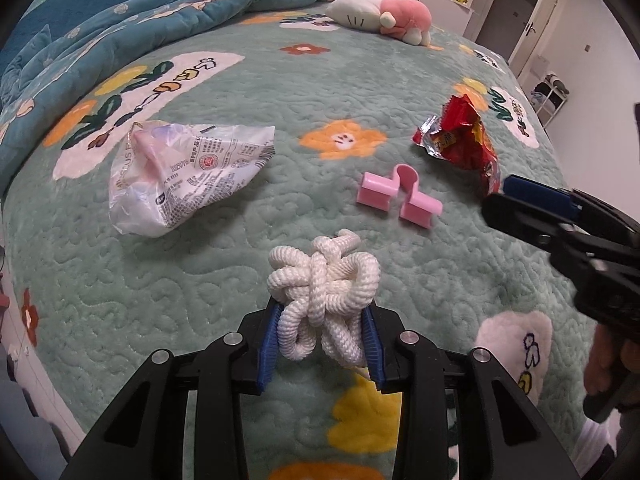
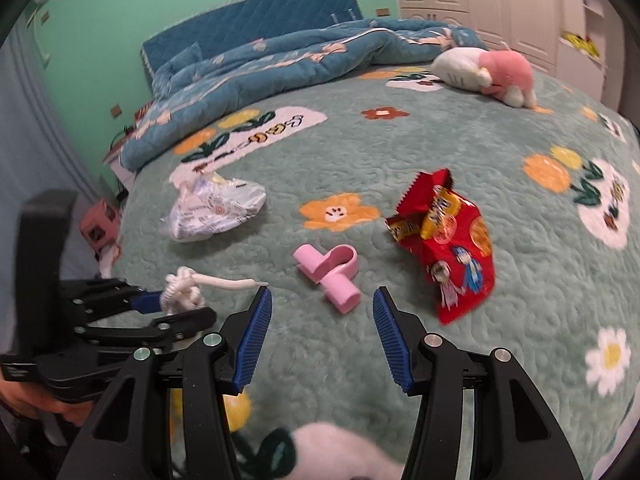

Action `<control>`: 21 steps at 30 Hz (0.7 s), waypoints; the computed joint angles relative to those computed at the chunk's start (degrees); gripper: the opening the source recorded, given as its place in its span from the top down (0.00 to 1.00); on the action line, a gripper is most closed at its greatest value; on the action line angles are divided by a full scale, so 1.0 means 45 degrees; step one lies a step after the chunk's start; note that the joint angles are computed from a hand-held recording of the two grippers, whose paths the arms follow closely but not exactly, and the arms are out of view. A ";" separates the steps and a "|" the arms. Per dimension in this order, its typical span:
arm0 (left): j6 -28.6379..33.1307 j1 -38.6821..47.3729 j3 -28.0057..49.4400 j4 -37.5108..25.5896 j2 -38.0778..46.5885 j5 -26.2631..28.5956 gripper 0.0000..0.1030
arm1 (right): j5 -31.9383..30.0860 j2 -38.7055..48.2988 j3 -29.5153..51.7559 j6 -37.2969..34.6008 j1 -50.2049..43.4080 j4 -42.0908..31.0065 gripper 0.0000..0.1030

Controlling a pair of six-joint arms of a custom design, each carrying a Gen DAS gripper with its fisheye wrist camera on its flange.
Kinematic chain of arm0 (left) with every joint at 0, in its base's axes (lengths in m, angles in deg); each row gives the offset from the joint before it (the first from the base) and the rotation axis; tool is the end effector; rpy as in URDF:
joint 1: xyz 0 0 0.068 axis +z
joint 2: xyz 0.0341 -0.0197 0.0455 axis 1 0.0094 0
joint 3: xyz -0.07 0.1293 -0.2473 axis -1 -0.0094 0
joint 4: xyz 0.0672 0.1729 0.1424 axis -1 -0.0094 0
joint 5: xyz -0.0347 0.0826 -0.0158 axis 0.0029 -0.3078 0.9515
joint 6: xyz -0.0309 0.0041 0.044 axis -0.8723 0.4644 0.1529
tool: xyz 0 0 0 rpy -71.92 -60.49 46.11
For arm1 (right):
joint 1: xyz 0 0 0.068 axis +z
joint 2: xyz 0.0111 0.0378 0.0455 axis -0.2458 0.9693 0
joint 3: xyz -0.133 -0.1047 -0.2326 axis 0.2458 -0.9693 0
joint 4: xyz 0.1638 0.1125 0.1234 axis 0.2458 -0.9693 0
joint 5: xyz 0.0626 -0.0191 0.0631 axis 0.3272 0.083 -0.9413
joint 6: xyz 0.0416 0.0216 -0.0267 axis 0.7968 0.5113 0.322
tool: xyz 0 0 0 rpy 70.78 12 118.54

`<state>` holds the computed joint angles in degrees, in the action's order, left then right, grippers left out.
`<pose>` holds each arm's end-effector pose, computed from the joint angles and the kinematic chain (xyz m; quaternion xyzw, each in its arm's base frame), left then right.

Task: Collect trash
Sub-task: 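Grasp the white rope with the left tool while the right tool grasps the pink clip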

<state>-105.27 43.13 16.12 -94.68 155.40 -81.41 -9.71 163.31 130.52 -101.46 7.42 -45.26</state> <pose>0.2110 -0.2023 0.2950 -0.1552 0.9586 -0.0177 0.2379 0.3475 0.1555 0.2936 -0.3775 0.8580 0.2341 0.2580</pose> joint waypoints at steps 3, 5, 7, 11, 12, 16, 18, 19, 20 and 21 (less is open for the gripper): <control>0.0217 0.0257 -0.0163 0.0354 -0.0002 0.0155 0.63 | 0.0170 0.0862 0.0593 -0.0285 0.0306 -0.0074 0.48; 0.0420 0.0451 -0.0226 0.0587 0.0040 0.0288 0.63 | 0.0247 0.1243 0.0824 -0.0440 0.0447 -0.0100 0.48; 0.0646 0.0650 -0.0278 0.0827 0.0097 0.0419 0.63 | 0.0387 0.1640 0.1040 -0.0567 0.0612 -0.0079 0.48; 0.0900 0.0948 -0.0433 0.1180 0.0147 0.0609 0.63 | 0.0765 0.2330 0.1357 -0.0769 0.0830 0.0095 0.48; 0.0980 0.1034 -0.0510 0.1276 0.0147 0.0679 0.63 | 0.0912 0.2552 0.1505 -0.0805 0.0903 0.0095 0.48; 0.1130 0.1311 -0.0862 0.1619 0.0103 0.0899 0.63 | 0.1312 0.3148 0.1838 -0.1007 0.1150 0.0172 0.50; 0.1183 0.1407 -0.1011 0.1765 0.0125 0.0975 0.63 | 0.1558 0.3236 0.1767 -0.1110 0.1276 0.0439 0.61; 0.1210 0.1462 -0.1117 0.1888 0.0128 0.1047 0.63 | 0.1590 0.3226 0.1690 -0.1144 0.1307 0.0588 0.61; 0.1225 0.1504 -0.1193 0.1984 0.0136 0.1086 0.63 | 0.1622 0.3221 0.1632 -0.1144 0.1319 0.0673 0.62; 0.1272 0.1541 -0.1232 0.2043 0.0148 0.1122 0.63 | 0.1643 0.3217 0.1577 -0.1145 0.1317 0.0748 0.62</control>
<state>-99.55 50.07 10.58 -85.49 156.06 -76.36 -2.31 177.78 137.62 -106.61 13.34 -41.90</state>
